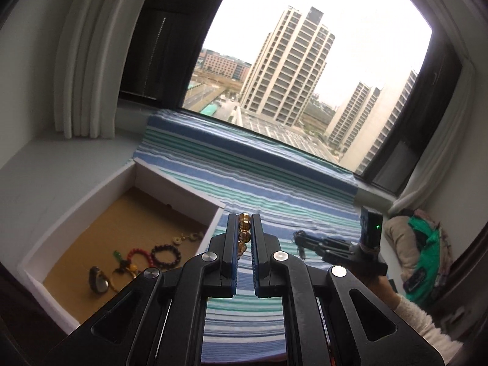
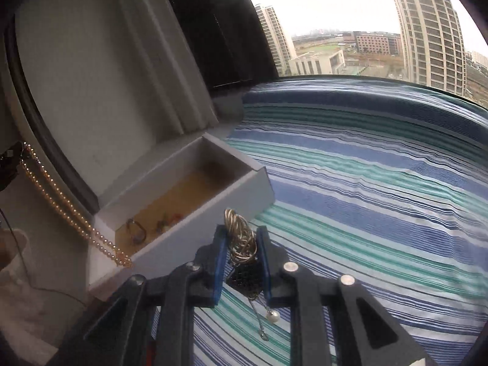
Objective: Organize jewelry
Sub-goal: 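Carry the amber necklace and silver pendant over the white box, then lower both items into the box and open both tools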
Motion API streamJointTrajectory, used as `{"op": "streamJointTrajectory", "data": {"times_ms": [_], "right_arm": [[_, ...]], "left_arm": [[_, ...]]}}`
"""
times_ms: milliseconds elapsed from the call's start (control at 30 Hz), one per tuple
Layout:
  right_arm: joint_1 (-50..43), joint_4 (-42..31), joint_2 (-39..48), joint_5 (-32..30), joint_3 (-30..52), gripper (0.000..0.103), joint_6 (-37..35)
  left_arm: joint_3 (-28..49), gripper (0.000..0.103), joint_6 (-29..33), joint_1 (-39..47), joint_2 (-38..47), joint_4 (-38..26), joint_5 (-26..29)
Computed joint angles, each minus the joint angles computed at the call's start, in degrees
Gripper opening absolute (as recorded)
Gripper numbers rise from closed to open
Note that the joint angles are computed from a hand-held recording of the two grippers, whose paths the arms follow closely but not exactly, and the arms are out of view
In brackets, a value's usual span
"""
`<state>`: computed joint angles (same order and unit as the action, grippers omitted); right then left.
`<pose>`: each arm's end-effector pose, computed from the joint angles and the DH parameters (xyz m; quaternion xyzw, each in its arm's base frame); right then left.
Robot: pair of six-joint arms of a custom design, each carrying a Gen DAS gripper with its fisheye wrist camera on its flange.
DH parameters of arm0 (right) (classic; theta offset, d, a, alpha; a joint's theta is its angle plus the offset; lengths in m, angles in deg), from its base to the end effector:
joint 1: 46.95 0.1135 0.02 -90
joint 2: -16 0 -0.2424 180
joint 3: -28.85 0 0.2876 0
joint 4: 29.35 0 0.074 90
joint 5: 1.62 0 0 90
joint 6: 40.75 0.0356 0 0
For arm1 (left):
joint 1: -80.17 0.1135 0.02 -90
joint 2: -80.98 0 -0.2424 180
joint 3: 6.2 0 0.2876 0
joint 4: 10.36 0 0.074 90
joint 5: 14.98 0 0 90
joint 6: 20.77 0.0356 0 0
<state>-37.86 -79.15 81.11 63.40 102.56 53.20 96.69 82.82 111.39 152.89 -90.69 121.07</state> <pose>0.2764 0.0594 0.3064 -0.1291 0.8842 0.2415 0.3784 0.2319 0.1106 0.4171 0.0020 0.8737 -0.2172 0.4353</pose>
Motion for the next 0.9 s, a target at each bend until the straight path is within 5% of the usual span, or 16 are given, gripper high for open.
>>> {"op": "streamJointTrajectory", "data": {"times_ms": [400,767,800,833,867,900], "right_arm": [[23.85,6.47,27.43,3.50,25.17,0.020,10.58],[31.68,-0.17,57.31,7.26,47.17,0.023,8.94],[32.01,-1.79,58.78,8.01,48.42,0.023,8.81],[32.25,-3.22,60.18,8.78,49.75,0.024,8.67],[32.34,-3.99,60.92,9.05,50.39,0.036,8.53],[32.25,-4.10,60.94,9.01,50.31,0.045,8.49]], "left_arm": [[1.44,0.005,6.61,15.02,13.07,1.86,-2.66],[-17.07,0.007,6.19,12.11,14.13,15.80,-15.74],[-19.38,0.011,5.28,11.16,13.03,18.25,-17.93],[-21.47,0.027,4.41,10.20,11.78,20.10,-19.66],[-23.60,0.058,3.45,9.32,10.45,21.94,-21.14],[-26.22,0.072,2.25,8.55,8.30,24.33,-22.86]]}}
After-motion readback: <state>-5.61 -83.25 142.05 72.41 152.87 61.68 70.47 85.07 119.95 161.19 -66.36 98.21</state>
